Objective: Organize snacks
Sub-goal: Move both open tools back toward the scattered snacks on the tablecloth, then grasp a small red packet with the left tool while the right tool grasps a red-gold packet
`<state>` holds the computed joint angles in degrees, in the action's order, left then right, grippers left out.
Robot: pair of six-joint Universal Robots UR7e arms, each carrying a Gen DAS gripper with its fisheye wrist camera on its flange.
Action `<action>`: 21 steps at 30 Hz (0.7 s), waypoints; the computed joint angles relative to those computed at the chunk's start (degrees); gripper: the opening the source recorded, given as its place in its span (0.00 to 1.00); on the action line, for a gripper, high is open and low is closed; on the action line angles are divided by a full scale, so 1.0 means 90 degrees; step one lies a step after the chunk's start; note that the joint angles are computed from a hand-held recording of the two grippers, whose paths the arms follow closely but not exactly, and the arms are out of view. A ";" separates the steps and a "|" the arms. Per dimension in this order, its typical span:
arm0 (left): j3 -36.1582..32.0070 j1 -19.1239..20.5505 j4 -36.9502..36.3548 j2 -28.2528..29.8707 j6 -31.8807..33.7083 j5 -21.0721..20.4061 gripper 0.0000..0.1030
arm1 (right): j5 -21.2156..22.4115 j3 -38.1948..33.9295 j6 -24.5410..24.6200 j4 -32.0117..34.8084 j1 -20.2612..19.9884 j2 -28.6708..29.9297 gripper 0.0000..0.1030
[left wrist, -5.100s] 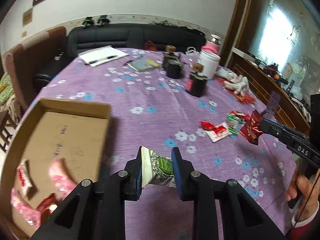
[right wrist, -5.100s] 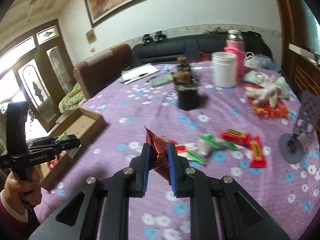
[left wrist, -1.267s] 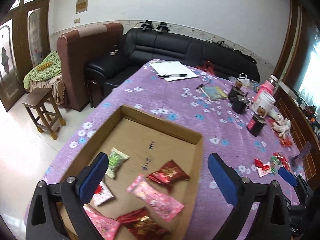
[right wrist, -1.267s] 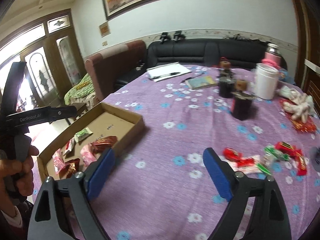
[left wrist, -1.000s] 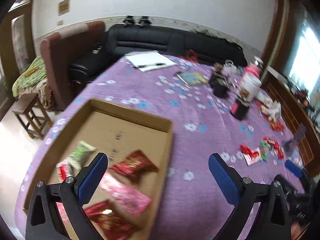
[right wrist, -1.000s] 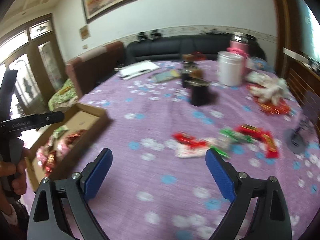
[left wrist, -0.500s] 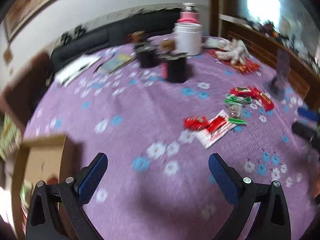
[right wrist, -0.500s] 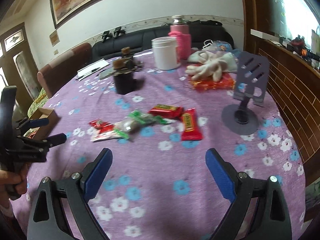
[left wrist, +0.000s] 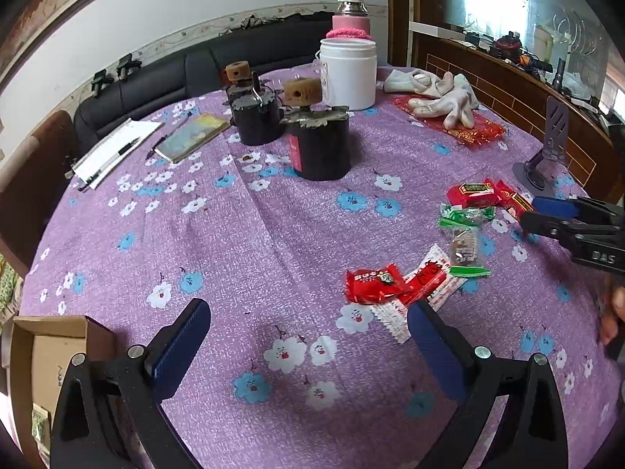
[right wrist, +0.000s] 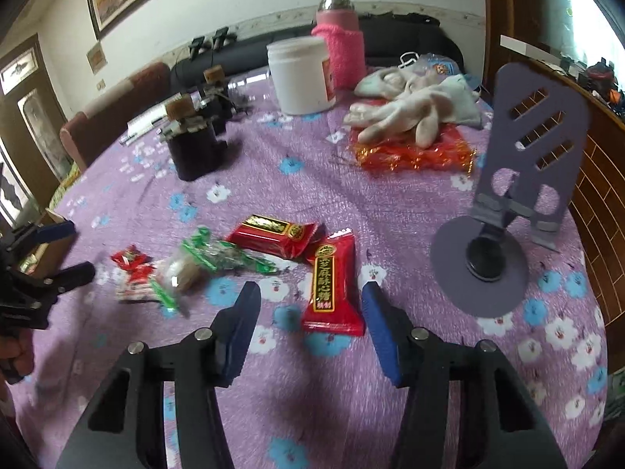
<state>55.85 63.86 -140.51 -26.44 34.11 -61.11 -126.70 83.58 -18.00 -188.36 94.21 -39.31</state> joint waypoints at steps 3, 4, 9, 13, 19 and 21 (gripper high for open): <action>-0.0160 0.0034 0.0199 0.0064 0.0108 -0.0121 0.99 | -0.0088 -0.0143 -0.0036 0.0157 -0.0024 0.0088 0.52; -0.0212 0.0035 0.0238 0.0096 0.0202 -0.0161 0.99 | -0.0130 -0.0195 -0.0076 0.0177 -0.0031 0.0123 0.50; -0.0333 0.0011 0.0346 0.0212 0.0788 -0.0370 0.98 | -0.0232 -0.0428 -0.0174 0.0260 -0.0013 0.0251 0.24; -0.0481 -0.0038 0.0411 0.0379 0.1118 -0.0328 0.87 | -0.0138 -0.0424 -0.0263 0.0186 0.0014 0.0283 0.23; -0.1650 0.0048 0.1683 0.0924 0.0066 -0.0346 0.40 | 0.0141 -0.0161 -0.0247 -0.0172 0.0066 0.0173 0.23; -0.1627 0.0055 0.1694 0.0911 0.0050 -0.0393 0.40 | 0.0244 -0.0075 -0.0225 -0.0229 0.0080 0.0109 0.23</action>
<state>41.21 64.35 -125.26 -18.24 34.56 -64.65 -124.50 82.91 -20.03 -190.42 94.93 -38.33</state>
